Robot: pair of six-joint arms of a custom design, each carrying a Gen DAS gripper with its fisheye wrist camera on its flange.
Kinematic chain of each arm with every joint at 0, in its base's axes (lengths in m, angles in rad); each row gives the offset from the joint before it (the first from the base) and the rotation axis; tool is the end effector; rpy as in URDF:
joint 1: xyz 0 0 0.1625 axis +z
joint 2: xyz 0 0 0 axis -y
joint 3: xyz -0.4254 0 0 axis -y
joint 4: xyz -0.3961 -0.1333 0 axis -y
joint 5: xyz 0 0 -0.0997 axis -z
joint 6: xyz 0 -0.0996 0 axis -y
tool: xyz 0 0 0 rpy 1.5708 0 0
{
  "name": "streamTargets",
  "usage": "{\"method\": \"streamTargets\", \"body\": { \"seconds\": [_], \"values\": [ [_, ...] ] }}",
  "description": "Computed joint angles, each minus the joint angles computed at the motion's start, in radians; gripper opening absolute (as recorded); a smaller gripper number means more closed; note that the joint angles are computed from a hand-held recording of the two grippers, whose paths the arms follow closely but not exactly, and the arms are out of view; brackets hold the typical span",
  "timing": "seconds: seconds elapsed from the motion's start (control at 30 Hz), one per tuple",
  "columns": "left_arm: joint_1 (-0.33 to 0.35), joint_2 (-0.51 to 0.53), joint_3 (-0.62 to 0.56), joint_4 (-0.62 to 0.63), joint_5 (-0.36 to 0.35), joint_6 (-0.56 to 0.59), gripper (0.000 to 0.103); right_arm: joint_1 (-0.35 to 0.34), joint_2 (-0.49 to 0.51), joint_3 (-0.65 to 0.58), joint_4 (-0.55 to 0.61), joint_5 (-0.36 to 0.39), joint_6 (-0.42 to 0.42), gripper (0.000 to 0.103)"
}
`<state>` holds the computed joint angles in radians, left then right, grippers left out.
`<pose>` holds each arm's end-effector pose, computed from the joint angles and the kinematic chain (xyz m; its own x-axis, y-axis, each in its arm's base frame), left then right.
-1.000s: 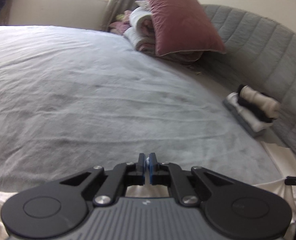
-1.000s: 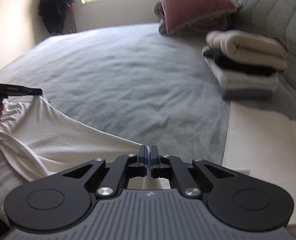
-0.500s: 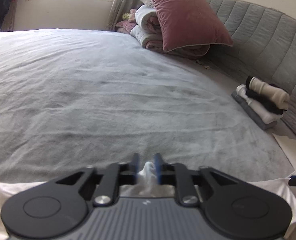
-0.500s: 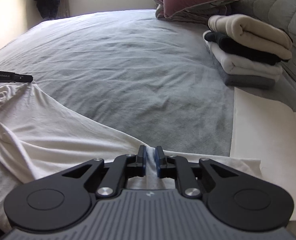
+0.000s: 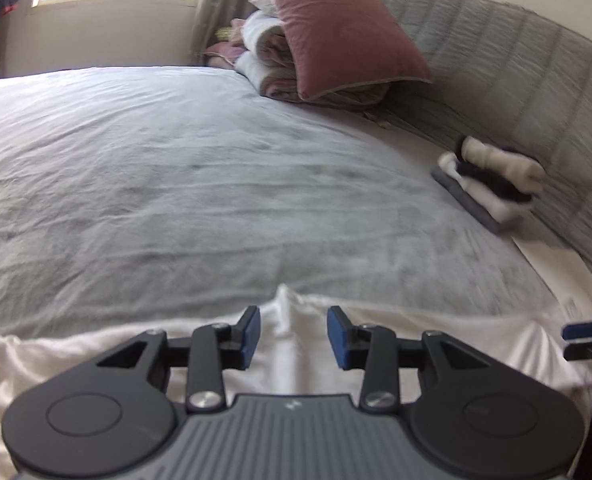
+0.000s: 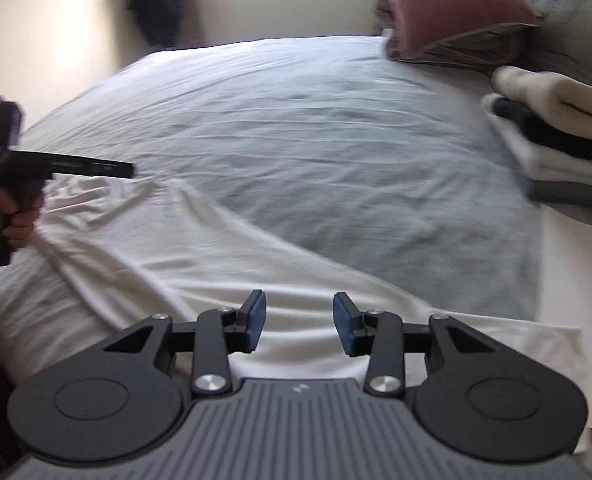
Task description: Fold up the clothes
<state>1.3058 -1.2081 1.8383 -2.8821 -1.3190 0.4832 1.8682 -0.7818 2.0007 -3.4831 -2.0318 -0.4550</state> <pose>-0.0069 -0.6293 0.3146 -0.7695 0.4389 -0.4639 0.6335 0.6164 -0.4676 0.2527 -0.5209 0.0855 -0.7450 -0.3147 0.5882 -0.6154 0.6646 -0.4238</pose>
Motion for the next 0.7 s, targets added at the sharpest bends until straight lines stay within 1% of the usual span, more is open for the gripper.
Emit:
{"method": "streamTargets", "body": {
  "seconds": [0.2, 0.27, 0.33, 0.4, 0.5, 0.57, 0.6, 0.63, 0.7],
  "values": [
    [0.005, -0.086, 0.068, 0.029, 0.019, -0.005, 0.038, 0.020, 0.038, -0.014, 0.081, 0.121, -0.011, 0.041],
    [0.004, -0.116, 0.089, 0.027, 0.030, 0.003, 0.038, 0.035, 0.066, -0.024, 0.068, 0.127, -0.047, 0.041],
    [0.006, -0.146, 0.110, 0.012, 0.036, 0.015, 0.038, 0.051, 0.096, -0.040, 0.039, 0.107, -0.087, 0.041],
    [0.012, -0.170, 0.120, 0.005, 0.050, 0.003, 0.039, 0.059, 0.125, -0.060, -0.005, 0.077, -0.116, 0.041],
    [0.014, -0.191, 0.113, 0.018, 0.117, -0.077, 0.039, 0.062, 0.161, -0.090, -0.047, 0.033, -0.158, 0.041],
    [0.016, -0.200, 0.102, 0.033, 0.165, -0.154, 0.039, 0.058, 0.172, -0.106, -0.034, 0.023, -0.175, 0.041],
    [0.018, -0.205, 0.096, 0.039, 0.186, -0.192, 0.039, 0.054, 0.174, -0.113, -0.017, 0.024, -0.179, 0.040],
    [0.020, -0.209, 0.090, 0.046, 0.207, -0.230, 0.039, 0.051, 0.178, -0.118, -0.007, 0.022, -0.184, 0.036],
    [0.022, -0.211, 0.082, 0.045, 0.260, -0.298, 0.039, 0.047, 0.183, -0.118, 0.005, 0.017, -0.197, 0.002]
  ]
}}
